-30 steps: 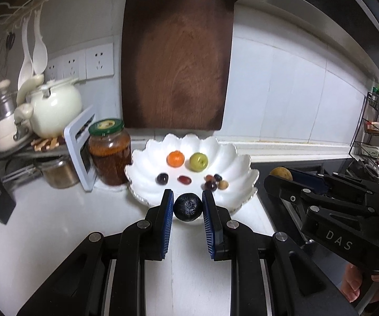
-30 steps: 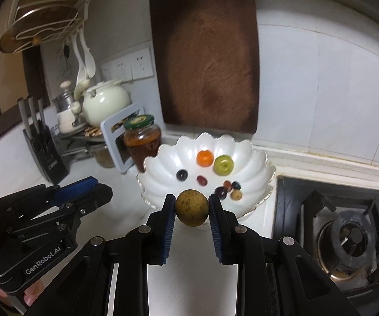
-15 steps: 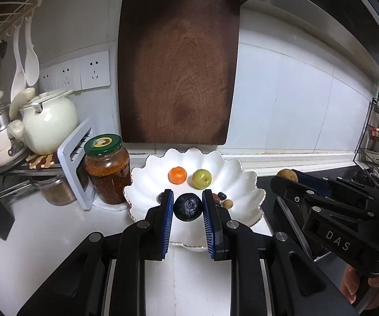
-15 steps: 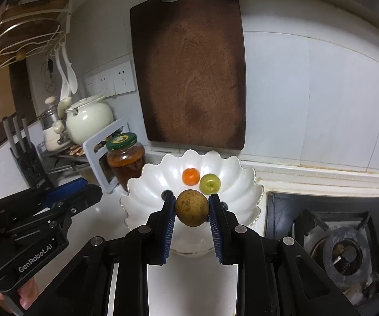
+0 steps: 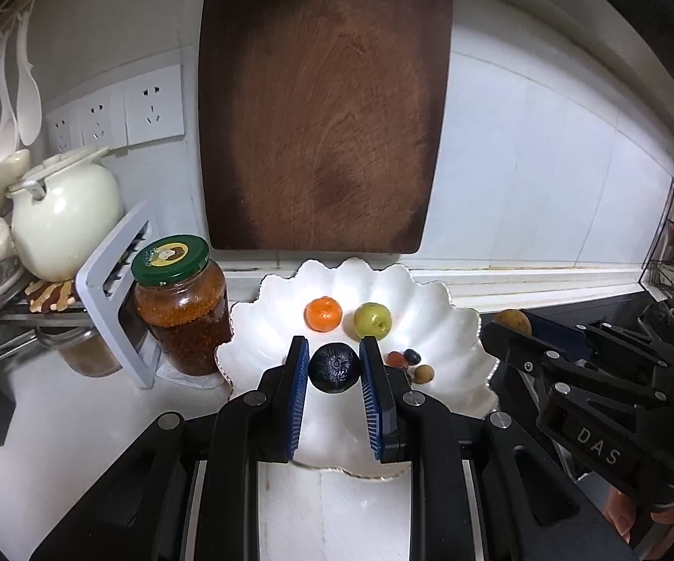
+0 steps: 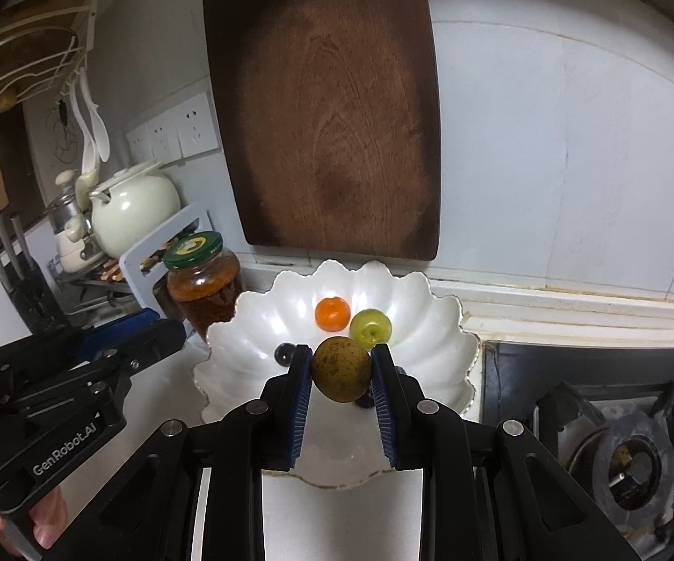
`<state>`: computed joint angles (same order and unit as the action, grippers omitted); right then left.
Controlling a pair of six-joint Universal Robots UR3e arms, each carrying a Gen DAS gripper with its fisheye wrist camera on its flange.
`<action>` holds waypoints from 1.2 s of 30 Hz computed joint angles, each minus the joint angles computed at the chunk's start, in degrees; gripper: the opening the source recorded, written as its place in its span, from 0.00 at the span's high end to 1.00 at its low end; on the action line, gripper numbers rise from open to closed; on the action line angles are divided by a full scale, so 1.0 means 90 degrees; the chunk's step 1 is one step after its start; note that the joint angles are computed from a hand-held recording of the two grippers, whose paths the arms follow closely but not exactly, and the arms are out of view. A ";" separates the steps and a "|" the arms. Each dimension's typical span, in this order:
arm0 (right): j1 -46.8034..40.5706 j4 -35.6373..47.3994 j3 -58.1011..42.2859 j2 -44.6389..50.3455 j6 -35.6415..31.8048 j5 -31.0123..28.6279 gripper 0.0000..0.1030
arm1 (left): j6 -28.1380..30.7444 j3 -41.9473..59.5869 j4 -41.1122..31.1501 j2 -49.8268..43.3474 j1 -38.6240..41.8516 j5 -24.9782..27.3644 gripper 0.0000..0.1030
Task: Organize fruits
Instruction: 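Carry the plum in the left tool while the right tool carries the brown fruit over the bowl, then open the left tool over the bowl while the right tool releases the brown fruit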
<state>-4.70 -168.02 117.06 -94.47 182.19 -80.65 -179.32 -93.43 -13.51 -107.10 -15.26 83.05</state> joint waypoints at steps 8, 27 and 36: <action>0.0156 0.0314 -0.0656 0.0742 0.0033 -0.0199 0.74 | 0.0131 0.0897 -0.0646 -0.0723 0.0095 -0.0066 0.78; 0.0204 0.1023 -0.1364 0.1978 0.0054 -0.0490 0.74 | 0.0368 0.2448 -0.1897 -0.2230 -0.0011 0.0331 0.78; 0.0152 0.1221 -0.1486 0.2235 0.0053 -0.0475 0.73 | 0.0417 0.2893 -0.2279 -0.2545 -0.0115 0.0590 0.70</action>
<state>-3.33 -157.03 103.68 -74.36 182.67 -84.92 -175.57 -67.39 -34.03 -130.01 -16.30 88.36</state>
